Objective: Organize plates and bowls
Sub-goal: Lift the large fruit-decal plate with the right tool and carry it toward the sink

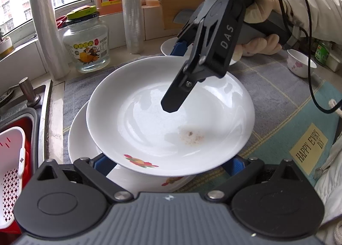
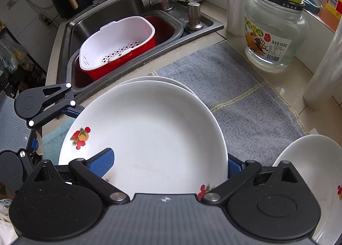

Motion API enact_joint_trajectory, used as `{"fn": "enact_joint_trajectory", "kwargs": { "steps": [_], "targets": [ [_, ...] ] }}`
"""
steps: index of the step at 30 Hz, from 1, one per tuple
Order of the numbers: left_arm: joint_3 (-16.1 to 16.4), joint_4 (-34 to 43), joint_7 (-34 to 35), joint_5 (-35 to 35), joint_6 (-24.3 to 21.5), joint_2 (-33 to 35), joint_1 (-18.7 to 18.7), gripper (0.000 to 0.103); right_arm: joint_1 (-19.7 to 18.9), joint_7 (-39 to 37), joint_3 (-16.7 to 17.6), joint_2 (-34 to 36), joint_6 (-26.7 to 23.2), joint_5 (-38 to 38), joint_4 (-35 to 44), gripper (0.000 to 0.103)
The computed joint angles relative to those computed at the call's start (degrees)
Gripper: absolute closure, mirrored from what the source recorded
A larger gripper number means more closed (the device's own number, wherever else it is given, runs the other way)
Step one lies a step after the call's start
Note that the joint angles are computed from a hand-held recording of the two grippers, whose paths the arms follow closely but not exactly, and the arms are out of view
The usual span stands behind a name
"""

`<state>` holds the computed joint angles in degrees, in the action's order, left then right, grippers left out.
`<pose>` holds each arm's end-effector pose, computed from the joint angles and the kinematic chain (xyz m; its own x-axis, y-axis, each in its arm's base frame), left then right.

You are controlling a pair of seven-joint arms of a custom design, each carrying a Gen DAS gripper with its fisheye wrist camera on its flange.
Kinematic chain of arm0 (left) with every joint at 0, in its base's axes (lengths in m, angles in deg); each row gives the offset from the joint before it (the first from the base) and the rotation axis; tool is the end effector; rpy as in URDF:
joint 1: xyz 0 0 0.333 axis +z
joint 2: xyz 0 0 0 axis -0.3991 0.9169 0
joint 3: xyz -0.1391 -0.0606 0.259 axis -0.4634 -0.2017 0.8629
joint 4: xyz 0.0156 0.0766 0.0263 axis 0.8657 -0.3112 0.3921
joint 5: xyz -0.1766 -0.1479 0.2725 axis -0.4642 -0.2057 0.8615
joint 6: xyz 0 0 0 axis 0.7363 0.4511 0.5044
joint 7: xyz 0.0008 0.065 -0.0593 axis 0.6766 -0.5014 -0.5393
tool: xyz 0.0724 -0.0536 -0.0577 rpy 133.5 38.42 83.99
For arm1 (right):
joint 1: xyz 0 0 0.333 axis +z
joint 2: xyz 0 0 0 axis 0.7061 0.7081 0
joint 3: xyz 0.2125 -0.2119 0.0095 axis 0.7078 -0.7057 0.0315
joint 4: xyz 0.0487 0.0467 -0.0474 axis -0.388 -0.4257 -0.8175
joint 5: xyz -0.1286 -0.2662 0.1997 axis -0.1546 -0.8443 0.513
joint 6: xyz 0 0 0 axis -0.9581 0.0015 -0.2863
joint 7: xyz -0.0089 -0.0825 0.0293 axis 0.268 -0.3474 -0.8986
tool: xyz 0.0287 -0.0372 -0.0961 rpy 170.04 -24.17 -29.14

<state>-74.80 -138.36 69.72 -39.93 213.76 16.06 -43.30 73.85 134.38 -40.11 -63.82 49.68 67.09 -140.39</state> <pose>0.3361 -0.3439 0.4884 -0.5810 -0.8137 -0.0176 -0.5991 0.4422 -0.6675 0.5063 0.4483 0.5072 0.8015 -0.5574 -0.2167 -0.5892 -0.6738 -0.4460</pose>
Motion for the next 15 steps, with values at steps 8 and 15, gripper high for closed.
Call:
{"fn": "enact_joint_trajectory", "kwargs": {
  "steps": [8,15],
  "targets": [
    [2.13,0.62,2.41,-4.27,-0.89,0.54,-1.78,0.003,0.45,0.70,-0.24,2.46,-1.23,-0.88,3.41,0.000],
    [4.16,2.65,5.74,-9.56,-4.84,1.42,-3.42,0.003,1.06,1.24,-0.36,5.18,-3.31,-1.90,7.20,0.000]
  ]
}}
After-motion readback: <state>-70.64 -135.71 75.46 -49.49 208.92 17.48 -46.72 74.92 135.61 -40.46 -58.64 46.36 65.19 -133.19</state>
